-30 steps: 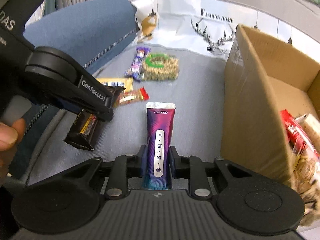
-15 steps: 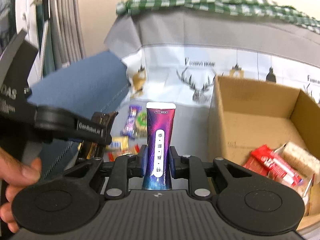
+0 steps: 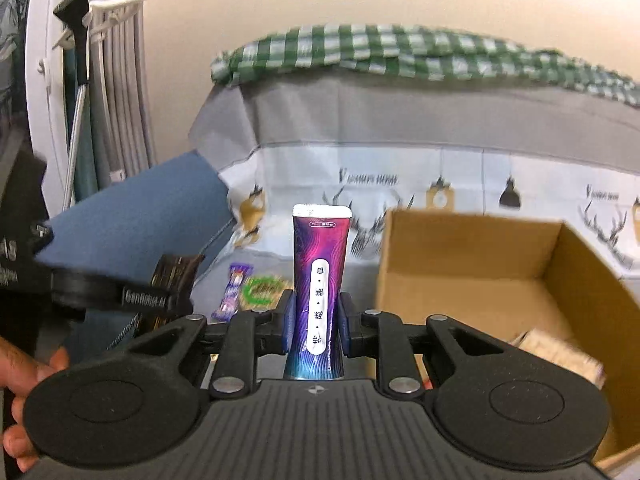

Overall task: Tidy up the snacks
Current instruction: 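Lift the chocolate bar with left gripper while right carries the tube pack over the box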

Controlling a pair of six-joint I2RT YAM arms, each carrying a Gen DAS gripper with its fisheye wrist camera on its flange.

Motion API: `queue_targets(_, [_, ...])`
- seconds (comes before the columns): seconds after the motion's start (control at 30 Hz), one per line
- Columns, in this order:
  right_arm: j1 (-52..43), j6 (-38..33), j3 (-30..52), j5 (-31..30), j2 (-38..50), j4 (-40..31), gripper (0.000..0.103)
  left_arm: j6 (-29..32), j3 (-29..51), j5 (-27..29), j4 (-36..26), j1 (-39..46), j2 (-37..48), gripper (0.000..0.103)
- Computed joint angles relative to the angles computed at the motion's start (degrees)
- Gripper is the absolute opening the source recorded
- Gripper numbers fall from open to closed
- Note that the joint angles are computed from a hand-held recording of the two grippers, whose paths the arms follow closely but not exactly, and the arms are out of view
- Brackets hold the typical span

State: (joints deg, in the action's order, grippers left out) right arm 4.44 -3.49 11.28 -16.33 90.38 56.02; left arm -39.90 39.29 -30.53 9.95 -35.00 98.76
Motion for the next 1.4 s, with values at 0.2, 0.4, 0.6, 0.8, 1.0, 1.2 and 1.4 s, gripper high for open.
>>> queue_targets(0.2, [-12.4,-3.1,2.8,-10.1,-6.0,-3.1,0.023,0.0,0.4,-2.1,2.1,-2.0,-0.1,0.043])
queue_targets(0.4, [-24.3,-3.2,6.2,-16.8,3.4,6.9,0.023,0.2,2.4,-6.1,6.0,-5.4,0.7,0.043])
queue_targets(0.6, [-30.9,-4.8,8.3,-19.5,6.6,7.3,0.023,4.2,6.1,-8.6,12.5,-9.3,3.7,0.043])
queue_targets(0.8, [-34.2,-7.5,11.5,-19.2,9.5,5.0,0.023,11.1,11.6,-6.7,19.5,-12.6,9.6,0.043])
queue_targets(1.0, [-36.7,-7.7,15.3,-18.9,12.0,1.2,0.023,14.3,18.3,-2.1,22.3,-15.1,16.3,0.043])
queue_targets(1.2, [-37.3,-5.9,17.9,-17.8,13.4,-1.6,0.023,15.6,23.1,0.2,22.2,-16.1,20.6,0.043])
queue_targets(1.4, [-36.7,-6.0,18.6,-17.1,13.9,-2.6,0.023,14.8,24.1,0.9,22.6,-15.8,21.5,0.043])
